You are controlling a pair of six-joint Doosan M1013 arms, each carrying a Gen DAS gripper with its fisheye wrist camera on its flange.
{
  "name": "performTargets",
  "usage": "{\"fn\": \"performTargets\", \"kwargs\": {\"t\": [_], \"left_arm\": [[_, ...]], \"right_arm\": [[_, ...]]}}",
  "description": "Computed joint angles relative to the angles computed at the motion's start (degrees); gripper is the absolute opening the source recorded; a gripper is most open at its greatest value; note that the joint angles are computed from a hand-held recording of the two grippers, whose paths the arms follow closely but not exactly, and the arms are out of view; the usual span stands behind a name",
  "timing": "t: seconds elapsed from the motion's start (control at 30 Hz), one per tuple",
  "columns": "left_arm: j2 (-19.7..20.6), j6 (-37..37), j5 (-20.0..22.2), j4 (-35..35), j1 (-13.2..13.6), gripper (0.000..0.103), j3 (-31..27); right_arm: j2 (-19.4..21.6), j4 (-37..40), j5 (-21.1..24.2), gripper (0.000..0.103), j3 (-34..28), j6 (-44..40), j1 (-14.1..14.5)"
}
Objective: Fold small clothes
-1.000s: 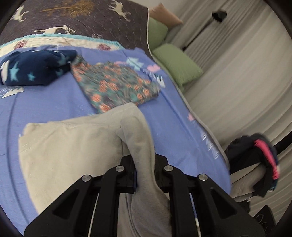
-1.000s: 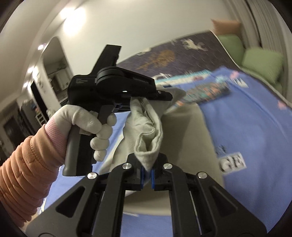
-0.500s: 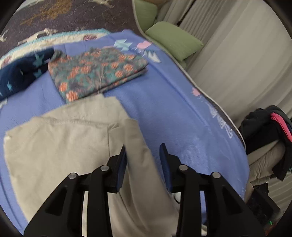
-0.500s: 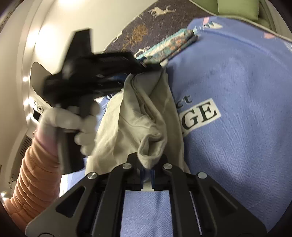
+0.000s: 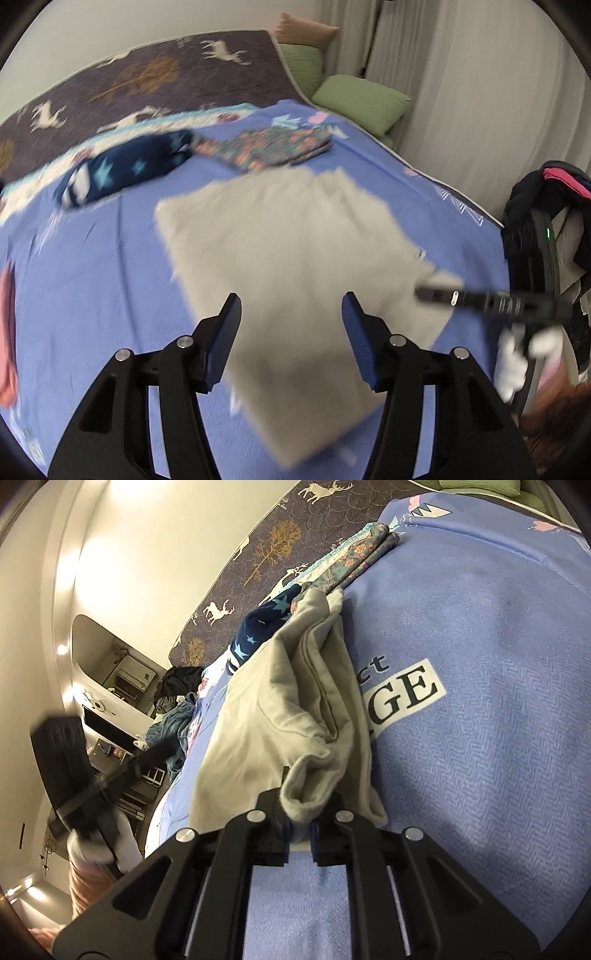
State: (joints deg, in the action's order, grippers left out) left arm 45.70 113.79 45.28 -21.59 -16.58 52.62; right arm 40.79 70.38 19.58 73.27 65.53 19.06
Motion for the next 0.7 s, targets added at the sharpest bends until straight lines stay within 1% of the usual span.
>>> {"fn": "performTargets", "kwargs": {"t": [0.07,0.1,0.2,0.23,0.3,0.37,0.5,0.6,0.67,0.7], "left_arm": [[-1.21,0.58,-0.64,-2.22,0.63,0.059,3.14],[-1.82,0.88,-1.13,-2.60,0.76,0.062,4.72],[-3.25,3.36,-2.47,-3.35,0.63,0.063,8.43],[-3.50,4.02,-3.57,-3.65,0.50,0.065,9.32],[-3.71,5.00,-4.15,-3.39,0.22,0.068,10.30],[-3.93,5.45,-4.85,-2.44,0.02,0.068,11.28],[-4.28,6.50,-5.54,-4.32,0.71,0.068,12.70],[-4.75,4.51,-7.20,-2.85,0.78,0.068,13.97],[-4.66,2.59,-7.84,-2.18,1.02,0.068,14.11],[-4.64,2.11,-8.19,-2.69,1.20,0.068,14.16]], "right_arm": [[-0.21,-2.12,0.02,0.010,0.09,1.90,0.09],[-0.27,-2.80,0.00,0.010,0.10,2.55,0.10],[-0.78,-4.59,-0.66,0.010,0.60,4.63,0.19],[-0.95,-5.54,-1.01,0.010,0.81,5.75,0.23],[-0.63,-7.62,-1.15,0.010,0.28,8.33,0.12],[-0.82,-8.80,-1.30,0.010,0.64,10.12,0.18],[-0.65,-10.92,-0.83,0.010,0.26,14.20,0.21],[-1.05,-11.11,-1.29,0.009,0.14,13.81,0.35],[-1.25,-8.39,-1.36,0.009,0.03,10.98,0.30],[-1.43,-5.59,-1.36,0.009,0.10,8.20,0.23]]}}
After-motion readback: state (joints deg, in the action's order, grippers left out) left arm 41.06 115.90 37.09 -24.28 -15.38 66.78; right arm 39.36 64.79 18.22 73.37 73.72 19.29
